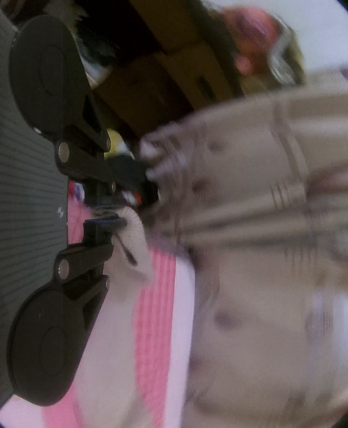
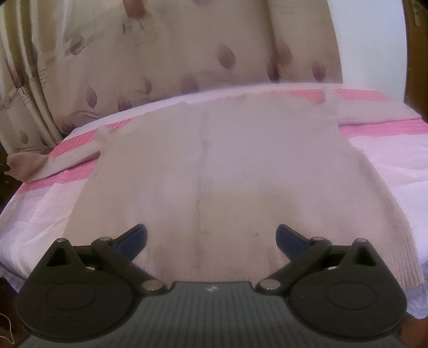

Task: Fold small clothes
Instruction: 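Fold the held sleeve across the sweater body with the left gripper, release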

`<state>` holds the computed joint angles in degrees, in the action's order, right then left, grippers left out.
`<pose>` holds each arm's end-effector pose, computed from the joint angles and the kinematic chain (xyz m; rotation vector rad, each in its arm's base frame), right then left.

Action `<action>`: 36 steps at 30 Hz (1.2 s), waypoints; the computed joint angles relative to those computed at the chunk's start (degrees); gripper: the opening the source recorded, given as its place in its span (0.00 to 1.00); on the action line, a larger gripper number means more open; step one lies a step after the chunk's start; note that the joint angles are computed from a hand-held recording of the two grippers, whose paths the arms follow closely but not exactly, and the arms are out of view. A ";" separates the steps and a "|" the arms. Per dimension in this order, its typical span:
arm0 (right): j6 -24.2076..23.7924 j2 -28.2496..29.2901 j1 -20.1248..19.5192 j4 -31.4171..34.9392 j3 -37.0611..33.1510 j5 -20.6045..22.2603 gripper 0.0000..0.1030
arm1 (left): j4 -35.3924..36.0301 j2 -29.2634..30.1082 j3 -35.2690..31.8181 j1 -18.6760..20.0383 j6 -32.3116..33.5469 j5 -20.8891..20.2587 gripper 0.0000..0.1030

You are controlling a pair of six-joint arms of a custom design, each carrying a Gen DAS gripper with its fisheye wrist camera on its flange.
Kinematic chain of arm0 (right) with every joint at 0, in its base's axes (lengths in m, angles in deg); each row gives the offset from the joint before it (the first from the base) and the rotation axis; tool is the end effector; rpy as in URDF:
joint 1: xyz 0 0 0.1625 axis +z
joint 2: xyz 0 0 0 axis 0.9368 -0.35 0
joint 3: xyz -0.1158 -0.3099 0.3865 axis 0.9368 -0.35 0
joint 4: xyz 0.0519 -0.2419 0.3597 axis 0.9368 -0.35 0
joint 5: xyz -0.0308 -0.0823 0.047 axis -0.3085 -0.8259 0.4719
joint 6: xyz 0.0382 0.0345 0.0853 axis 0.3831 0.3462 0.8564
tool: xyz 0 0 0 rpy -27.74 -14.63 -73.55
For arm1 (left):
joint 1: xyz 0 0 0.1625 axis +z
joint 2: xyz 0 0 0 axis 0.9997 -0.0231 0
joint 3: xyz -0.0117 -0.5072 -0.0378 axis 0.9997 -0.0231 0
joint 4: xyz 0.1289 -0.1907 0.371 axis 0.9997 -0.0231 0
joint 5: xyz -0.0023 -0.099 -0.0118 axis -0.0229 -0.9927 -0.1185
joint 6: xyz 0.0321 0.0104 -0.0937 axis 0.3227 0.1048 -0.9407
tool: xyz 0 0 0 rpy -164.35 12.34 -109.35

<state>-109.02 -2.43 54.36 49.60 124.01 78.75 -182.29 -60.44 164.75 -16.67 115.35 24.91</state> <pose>0.2904 -0.3556 0.1032 -0.1470 -2.1212 1.2027 -0.0232 -0.7250 0.3828 0.5109 1.9053 -1.1522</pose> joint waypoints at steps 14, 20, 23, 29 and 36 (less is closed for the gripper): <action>-3.46 -3.35 -0.09 -8.81 3.82 -2.86 1.00 | -17.01 -2.88 9.71 -3.12 9.53 0.85 0.92; -8.13 -7.39 0.75 -22.86 10.50 -4.44 1.00 | -7.94 -11.63 28.73 -10.04 -5.12 -8.86 1.00; -12.77 -10.21 1.32 -33.34 15.73 -2.68 1.00 | -6.77 -12.05 35.38 -12.96 -9.40 -12.07 1.00; -8.77 -15.35 0.84 -40.90 24.50 -0.61 1.00 | -2.77 -11.82 41.45 -15.80 -16.85 -15.58 1.00; -5.93 -19.51 -0.15 -46.23 31.22 3.50 1.00 | 5.37 -14.36 41.67 -14.90 -22.12 -17.41 1.00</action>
<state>-114.95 -21.94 54.21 3.37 155.23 82.25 -176.92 -74.80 206.42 -31.56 93.23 7.50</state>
